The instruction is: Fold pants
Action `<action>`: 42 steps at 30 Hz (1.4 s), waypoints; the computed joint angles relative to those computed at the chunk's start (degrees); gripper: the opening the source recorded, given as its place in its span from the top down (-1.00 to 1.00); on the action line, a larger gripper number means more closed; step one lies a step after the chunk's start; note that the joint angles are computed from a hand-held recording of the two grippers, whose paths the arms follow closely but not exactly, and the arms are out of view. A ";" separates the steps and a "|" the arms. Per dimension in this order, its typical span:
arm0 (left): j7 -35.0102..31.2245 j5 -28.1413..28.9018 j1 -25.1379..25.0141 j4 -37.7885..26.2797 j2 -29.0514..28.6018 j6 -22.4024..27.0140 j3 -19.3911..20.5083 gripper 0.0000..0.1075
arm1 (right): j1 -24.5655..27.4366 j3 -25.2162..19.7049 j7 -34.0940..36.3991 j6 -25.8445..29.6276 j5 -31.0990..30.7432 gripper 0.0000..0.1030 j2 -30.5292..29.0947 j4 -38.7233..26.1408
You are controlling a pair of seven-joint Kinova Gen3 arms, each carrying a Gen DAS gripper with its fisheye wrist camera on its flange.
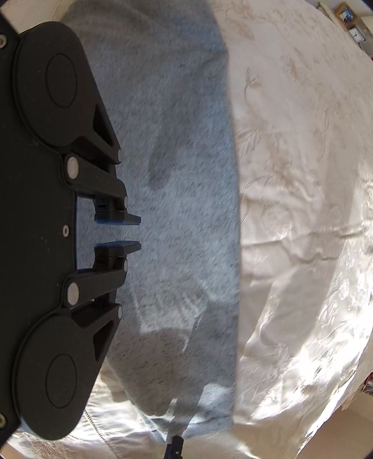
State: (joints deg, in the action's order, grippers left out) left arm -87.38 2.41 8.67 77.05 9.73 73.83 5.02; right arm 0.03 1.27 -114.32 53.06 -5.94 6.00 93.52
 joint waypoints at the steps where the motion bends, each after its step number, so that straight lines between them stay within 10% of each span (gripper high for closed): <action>1: 1.16 -0.50 0.78 0.62 0.31 -0.20 0.26 0.61 | 0.11 -0.11 1.04 0.17 -0.20 0.61 0.01 -0.09; 3: 3.61 -2.86 2.71 1.05 1.60 0.06 0.64 0.61 | 0.25 -0.19 2.53 1.94 -0.54 0.91 0.33 -1.08; 15: 7.76 -7.13 6.02 -0.64 6.31 0.84 0.40 0.62 | -3.38 1.20 -0.38 12.67 9.25 0.97 5.44 -8.06; 24: 6.03 -8.97 2.21 2.74 -4.64 1.34 -1.16 0.61 | -5.30 -1.95 -10.06 3.14 13.73 0.78 -5.38 -0.89; 33: -0.28 -12.25 -8.53 5.41 -5.71 3.08 -5.81 0.61 | -10.13 -6.04 -2.53 2.15 -1.17 0.65 -4.37 -4.07; 42: -9.00 -8.66 -16.70 -1.52 6.29 3.13 -7.57 0.60 | -22.80 -11.51 -10.58 1.68 -2.97 0.63 3.74 -11.08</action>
State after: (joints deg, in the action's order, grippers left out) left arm -96.39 -6.25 -8.03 75.54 16.02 76.97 -2.55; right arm -22.78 -10.24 -124.90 54.75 -8.91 9.74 82.44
